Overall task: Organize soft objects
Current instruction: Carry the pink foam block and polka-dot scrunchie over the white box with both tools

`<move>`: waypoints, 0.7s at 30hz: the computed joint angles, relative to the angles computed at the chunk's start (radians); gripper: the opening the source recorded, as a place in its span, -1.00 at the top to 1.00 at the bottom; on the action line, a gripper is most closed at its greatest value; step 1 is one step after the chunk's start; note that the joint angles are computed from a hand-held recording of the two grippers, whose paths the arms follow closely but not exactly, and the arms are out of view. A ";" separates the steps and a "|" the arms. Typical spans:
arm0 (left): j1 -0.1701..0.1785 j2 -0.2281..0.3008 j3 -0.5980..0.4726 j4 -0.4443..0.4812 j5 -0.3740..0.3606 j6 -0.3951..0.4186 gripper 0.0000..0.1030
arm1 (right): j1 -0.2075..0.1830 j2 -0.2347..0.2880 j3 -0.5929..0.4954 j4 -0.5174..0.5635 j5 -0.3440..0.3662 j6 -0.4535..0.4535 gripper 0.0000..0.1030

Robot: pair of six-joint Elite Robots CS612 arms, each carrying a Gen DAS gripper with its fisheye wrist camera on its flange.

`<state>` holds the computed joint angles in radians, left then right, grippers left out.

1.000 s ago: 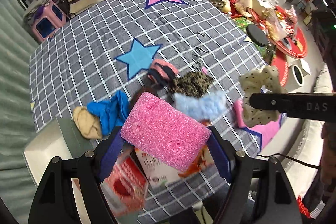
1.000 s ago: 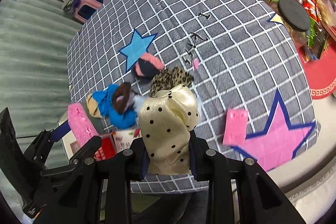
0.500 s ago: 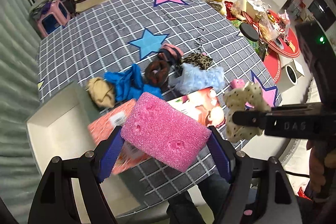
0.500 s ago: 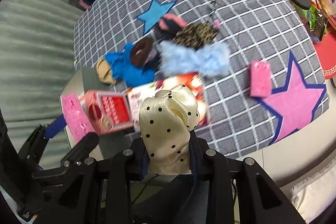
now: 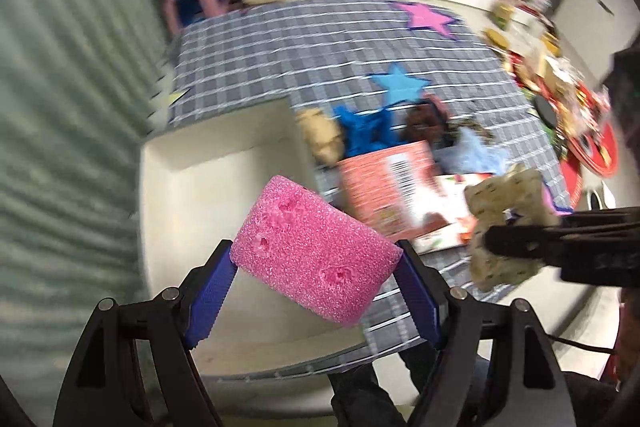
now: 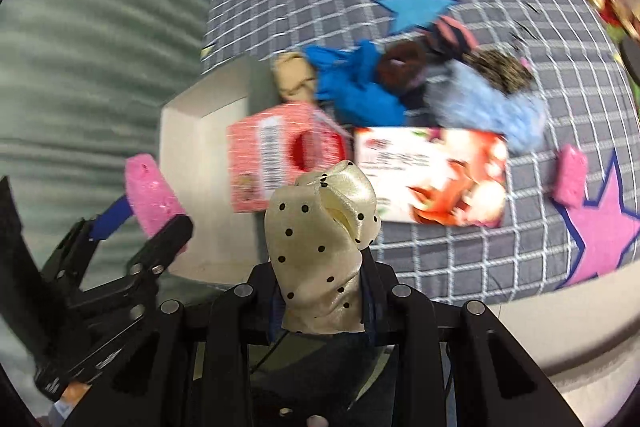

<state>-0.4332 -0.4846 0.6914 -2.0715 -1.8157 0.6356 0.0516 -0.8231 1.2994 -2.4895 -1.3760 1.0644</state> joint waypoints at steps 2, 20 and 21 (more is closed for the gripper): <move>0.011 0.027 -0.043 0.022 0.030 -0.052 -0.57 | 0.004 0.021 -0.048 0.028 0.007 -0.045 0.38; 0.034 0.292 -0.545 0.244 0.150 -0.253 -0.57 | 0.012 0.236 -0.495 0.308 0.040 -0.321 0.37; 0.033 0.325 -0.613 0.279 0.151 -0.256 -0.57 | 0.011 0.252 -0.527 0.331 0.040 -0.334 0.37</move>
